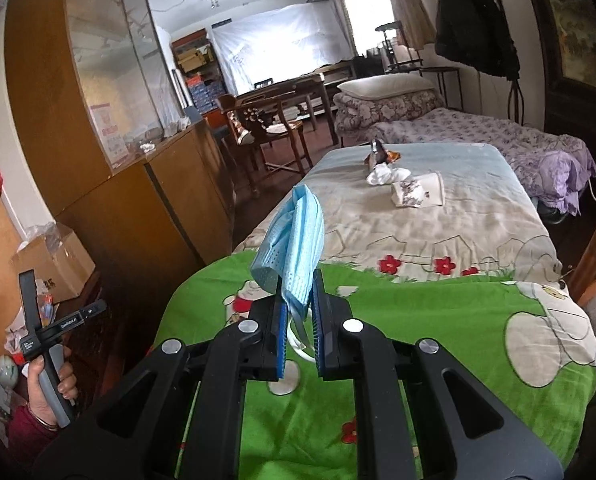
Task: Collect trash
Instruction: 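Carry the cup and mask to the red wastebasket and open both grippers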
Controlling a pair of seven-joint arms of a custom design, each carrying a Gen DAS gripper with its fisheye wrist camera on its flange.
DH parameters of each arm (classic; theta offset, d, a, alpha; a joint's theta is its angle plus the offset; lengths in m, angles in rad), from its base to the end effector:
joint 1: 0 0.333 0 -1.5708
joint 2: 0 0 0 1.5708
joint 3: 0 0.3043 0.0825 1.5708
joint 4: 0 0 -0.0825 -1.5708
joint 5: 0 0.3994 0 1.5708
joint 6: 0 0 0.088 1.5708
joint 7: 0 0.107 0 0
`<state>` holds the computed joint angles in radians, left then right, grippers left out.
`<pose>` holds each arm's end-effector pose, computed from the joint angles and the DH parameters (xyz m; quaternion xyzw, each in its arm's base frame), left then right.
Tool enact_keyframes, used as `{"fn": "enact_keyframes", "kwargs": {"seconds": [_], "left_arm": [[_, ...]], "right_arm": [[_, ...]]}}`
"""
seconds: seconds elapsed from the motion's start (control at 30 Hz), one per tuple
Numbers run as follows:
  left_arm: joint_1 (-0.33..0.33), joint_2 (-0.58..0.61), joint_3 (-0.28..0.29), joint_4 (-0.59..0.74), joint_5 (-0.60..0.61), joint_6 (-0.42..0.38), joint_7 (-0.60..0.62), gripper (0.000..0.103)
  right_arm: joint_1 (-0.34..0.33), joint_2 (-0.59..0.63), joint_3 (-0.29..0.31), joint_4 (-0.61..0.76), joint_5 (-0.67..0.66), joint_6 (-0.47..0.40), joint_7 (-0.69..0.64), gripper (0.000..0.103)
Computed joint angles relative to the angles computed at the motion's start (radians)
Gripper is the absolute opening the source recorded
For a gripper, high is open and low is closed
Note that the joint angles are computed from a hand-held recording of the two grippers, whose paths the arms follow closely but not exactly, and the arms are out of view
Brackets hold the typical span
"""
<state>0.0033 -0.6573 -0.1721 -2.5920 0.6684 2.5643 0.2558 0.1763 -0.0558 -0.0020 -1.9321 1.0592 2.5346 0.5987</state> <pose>0.4088 -0.0840 0.5165 -0.8251 0.3886 -0.2591 0.3178 0.5970 0.0951 0.5637 -0.7353 0.4648 -0.1050 0.4820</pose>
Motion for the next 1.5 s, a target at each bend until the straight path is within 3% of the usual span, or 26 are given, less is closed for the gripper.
{"fn": "enact_keyframes", "kwargs": {"seconds": [0.2, 0.37, 0.7, 0.8, 0.93, 1.0, 1.27, 1.5], "left_arm": [[-0.011, -0.118, 0.023, -0.101, -0.041, -0.103, 0.019, 0.072], [0.017, -0.171, 0.010, -0.127, -0.021, -0.172, 0.008, 0.084], [0.037, -0.243, 0.019, -0.210, 0.006, -0.208, -0.029, 0.095], [0.042, -0.248, 0.039, -0.238, -0.004, -0.193, -0.042, 0.096], [0.040, -0.230, 0.055, -0.248, -0.035, -0.187, -0.033, 0.096], [0.040, -0.217, 0.050, -0.243, -0.041, -0.195, -0.025, 0.096], [0.026, -0.163, 0.024, -0.186, -0.035, -0.176, -0.013, 0.096], [-0.011, -0.069, -0.028, -0.041, 0.012, -0.193, 0.017, 0.096]], "right_arm": [[0.025, 0.009, 0.023, 0.010, -0.060, -0.006, 0.007, 0.014], [0.062, 0.022, 0.052, 0.031, -0.132, -0.042, 0.026, 0.014], [0.179, 0.098, 0.131, 0.124, -0.286, -0.139, 0.004, 0.014], [0.213, 0.175, 0.150, 0.201, -0.345, -0.187, 0.045, 0.020], [0.256, 0.306, 0.165, 0.335, -0.438, -0.246, 0.127, 0.056], [0.275, 0.319, 0.166, 0.337, -0.473, -0.203, 0.148, 0.059], [0.225, 0.256, 0.165, 0.274, -0.361, -0.133, 0.094, 0.059], [0.160, 0.176, 0.138, 0.214, -0.206, -0.067, 0.011, 0.063]]}}
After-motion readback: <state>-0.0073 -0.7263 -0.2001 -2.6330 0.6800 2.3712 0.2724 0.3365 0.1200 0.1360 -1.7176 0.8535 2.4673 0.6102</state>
